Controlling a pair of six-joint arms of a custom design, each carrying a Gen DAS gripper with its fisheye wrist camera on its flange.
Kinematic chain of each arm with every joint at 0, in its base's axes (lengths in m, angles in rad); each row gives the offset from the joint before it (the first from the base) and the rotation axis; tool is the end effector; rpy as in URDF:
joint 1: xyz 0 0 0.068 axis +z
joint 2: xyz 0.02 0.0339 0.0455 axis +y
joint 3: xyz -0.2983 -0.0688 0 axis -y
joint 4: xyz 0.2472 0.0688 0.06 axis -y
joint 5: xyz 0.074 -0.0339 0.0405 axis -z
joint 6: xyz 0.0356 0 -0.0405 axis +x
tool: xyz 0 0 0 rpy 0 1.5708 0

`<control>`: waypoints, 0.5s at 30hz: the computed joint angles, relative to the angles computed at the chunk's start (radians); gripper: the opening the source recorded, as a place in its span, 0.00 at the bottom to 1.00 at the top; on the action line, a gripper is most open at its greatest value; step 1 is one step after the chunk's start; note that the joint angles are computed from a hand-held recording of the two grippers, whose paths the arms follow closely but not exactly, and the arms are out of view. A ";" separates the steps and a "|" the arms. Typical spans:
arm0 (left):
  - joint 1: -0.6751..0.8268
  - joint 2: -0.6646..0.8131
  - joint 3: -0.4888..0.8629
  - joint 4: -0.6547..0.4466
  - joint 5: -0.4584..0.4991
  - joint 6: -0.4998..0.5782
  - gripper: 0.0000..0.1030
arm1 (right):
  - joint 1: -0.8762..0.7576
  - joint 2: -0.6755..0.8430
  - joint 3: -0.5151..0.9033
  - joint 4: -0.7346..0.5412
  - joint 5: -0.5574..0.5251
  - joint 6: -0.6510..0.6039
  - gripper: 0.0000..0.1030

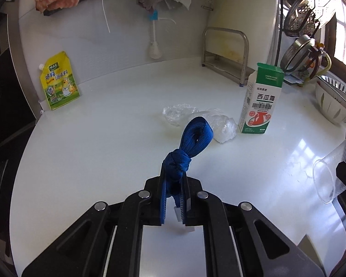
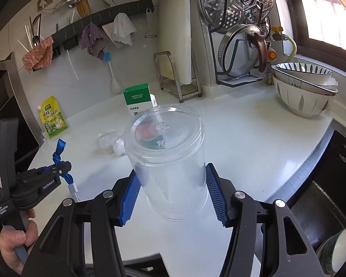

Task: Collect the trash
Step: 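Carry the blue strap and clear cup over the mesh basket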

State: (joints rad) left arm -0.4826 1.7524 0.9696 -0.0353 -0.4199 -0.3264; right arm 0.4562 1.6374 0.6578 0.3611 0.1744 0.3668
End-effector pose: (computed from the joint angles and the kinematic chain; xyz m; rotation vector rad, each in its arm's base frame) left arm 0.3294 -0.1562 0.1974 -0.0136 2.3020 0.0926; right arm 0.2867 0.1338 0.1761 0.0008 2.1919 0.2762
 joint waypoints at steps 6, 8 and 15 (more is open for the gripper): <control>-0.122 -0.200 -0.157 -0.016 -0.060 -0.039 0.09 | 0.092 -0.163 -0.170 -0.024 0.077 0.082 0.52; -0.178 -0.265 -0.201 -0.032 -0.094 -0.060 0.09 | 0.139 -0.225 -0.223 -0.044 0.116 0.119 0.52; -0.389 -0.429 -0.302 -0.143 -0.208 -0.168 0.09 | 0.373 -0.440 -0.352 -0.189 0.291 0.301 0.52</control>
